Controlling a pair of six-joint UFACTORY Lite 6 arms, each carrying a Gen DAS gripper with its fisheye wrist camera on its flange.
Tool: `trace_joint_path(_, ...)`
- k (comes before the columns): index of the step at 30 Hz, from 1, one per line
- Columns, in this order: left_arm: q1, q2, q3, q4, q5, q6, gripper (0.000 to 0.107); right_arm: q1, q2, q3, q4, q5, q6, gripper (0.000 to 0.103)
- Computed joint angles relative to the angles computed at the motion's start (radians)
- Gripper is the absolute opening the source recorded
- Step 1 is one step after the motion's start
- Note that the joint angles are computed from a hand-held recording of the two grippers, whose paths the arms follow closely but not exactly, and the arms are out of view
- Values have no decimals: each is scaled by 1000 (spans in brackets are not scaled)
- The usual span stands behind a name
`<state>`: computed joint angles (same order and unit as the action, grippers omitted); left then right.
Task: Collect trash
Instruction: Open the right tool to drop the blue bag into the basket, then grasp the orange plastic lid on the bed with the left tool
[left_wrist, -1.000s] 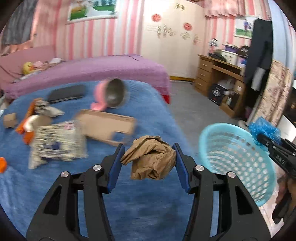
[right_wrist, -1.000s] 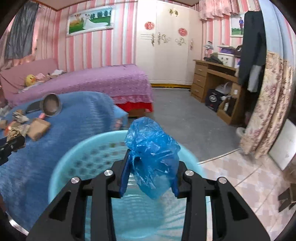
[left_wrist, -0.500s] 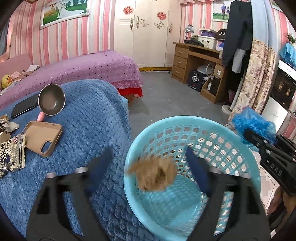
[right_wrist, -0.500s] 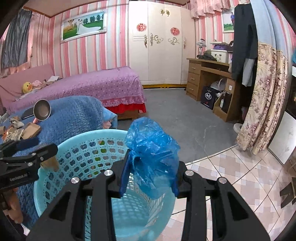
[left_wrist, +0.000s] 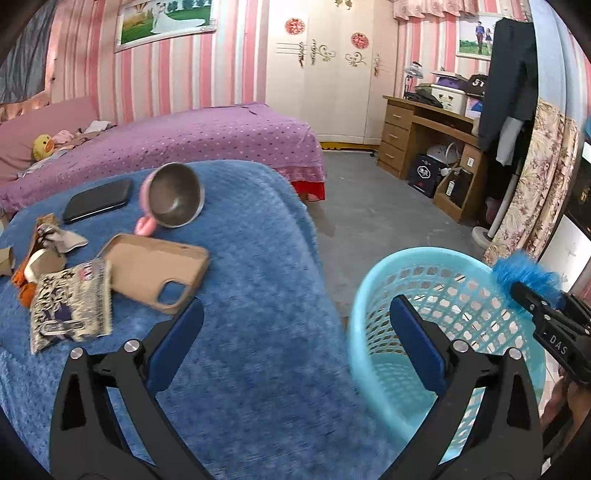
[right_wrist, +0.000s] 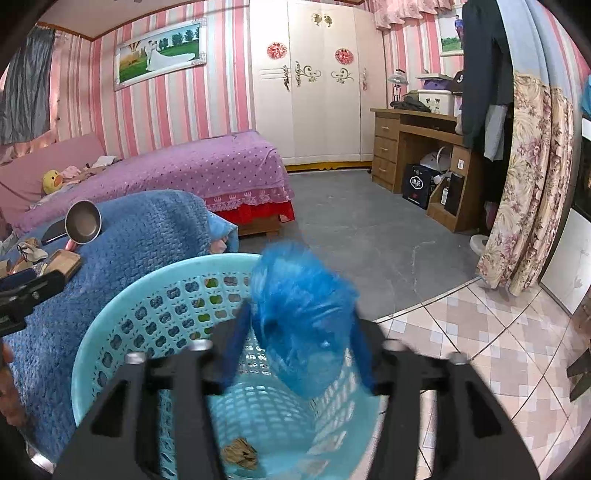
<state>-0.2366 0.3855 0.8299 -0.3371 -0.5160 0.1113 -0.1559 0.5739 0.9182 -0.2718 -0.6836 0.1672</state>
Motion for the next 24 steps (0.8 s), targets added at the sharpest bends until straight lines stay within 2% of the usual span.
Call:
trace_joint_path(1, 14, -17, -22, 19, -5, -14, 97, 14, -5, -6, 20, -5, -11, 74)
trace_joint_path(4, 70, -72, -80, 80, -10, -47, 97, 49, -30, -25, 87, -9, -39, 79)
trace_joint_path(7, 138, -137, -138, 150, -6, -83, 97, 86, -58, -56, 162, -31, -64, 93)
trace_joint_path(14, 385, -295, -268, 438, -4, -214, 97, 208, -94, -79, 403, -22, -171, 98)
trace_joint_path(18, 569, -315, -283, 673, 1, -336, 97, 288, -124, -97, 507, -35, -192, 98)
trace_joint_path(24, 823, -292, -282, 905, -59, -396, 97, 453, -139, -91, 676, -52, -281, 98)
